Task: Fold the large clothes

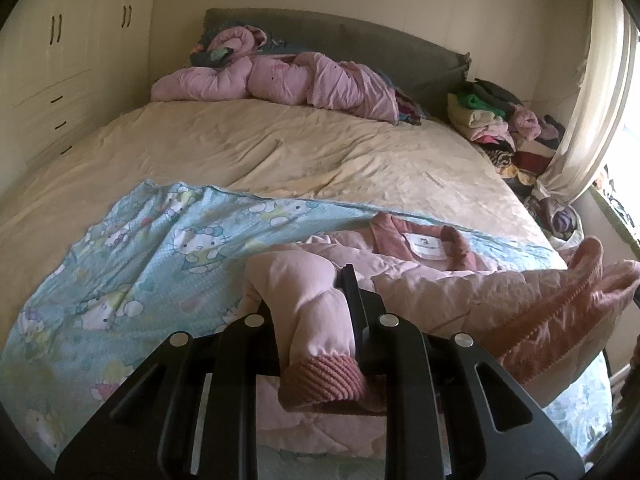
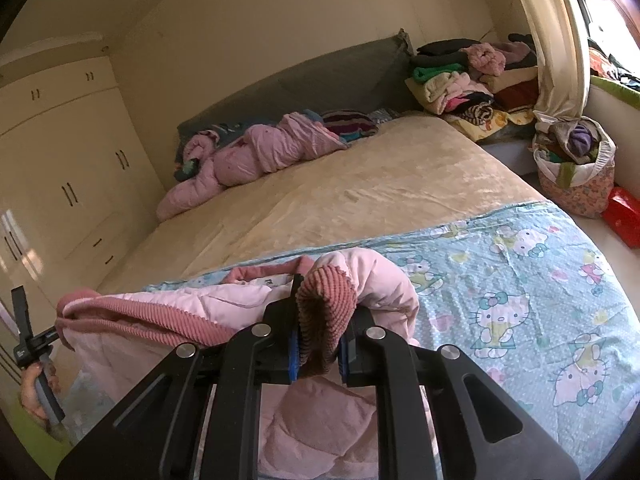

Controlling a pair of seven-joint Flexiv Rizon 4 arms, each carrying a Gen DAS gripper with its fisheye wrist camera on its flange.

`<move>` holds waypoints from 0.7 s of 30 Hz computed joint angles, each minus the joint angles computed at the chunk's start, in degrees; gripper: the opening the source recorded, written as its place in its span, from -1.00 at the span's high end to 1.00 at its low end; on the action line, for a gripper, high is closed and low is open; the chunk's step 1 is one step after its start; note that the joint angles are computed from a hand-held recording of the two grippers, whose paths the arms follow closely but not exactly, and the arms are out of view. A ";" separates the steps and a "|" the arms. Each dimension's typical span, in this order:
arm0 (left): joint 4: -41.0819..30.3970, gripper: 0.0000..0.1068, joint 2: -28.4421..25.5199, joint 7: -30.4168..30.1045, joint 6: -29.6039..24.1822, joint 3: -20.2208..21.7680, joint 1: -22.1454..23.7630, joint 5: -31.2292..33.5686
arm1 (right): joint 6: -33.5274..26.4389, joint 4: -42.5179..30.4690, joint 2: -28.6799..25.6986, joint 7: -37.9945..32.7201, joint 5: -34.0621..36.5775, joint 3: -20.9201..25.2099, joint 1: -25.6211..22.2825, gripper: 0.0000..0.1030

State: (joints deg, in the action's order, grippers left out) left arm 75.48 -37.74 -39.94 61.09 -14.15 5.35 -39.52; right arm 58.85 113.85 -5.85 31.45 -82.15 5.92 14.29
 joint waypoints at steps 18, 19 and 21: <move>-13.95 0.69 -11.03 -8.73 -3.13 3.33 -4.24 10.05 | -1.34 -5.08 -9.85 -9.90 13.35 -4.00 1.62 0.75; -14.91 0.69 -11.74 -9.45 -3.50 3.57 -4.46 10.66 | -1.44 -5.52 -10.48 -10.50 14.19 -4.26 1.84 0.75; -16.20 0.69 -12.64 -10.48 -4.19 3.78 -4.67 11.65 | -1.59 -6.03 -11.24 -11.27 15.25 -4.80 2.28 0.73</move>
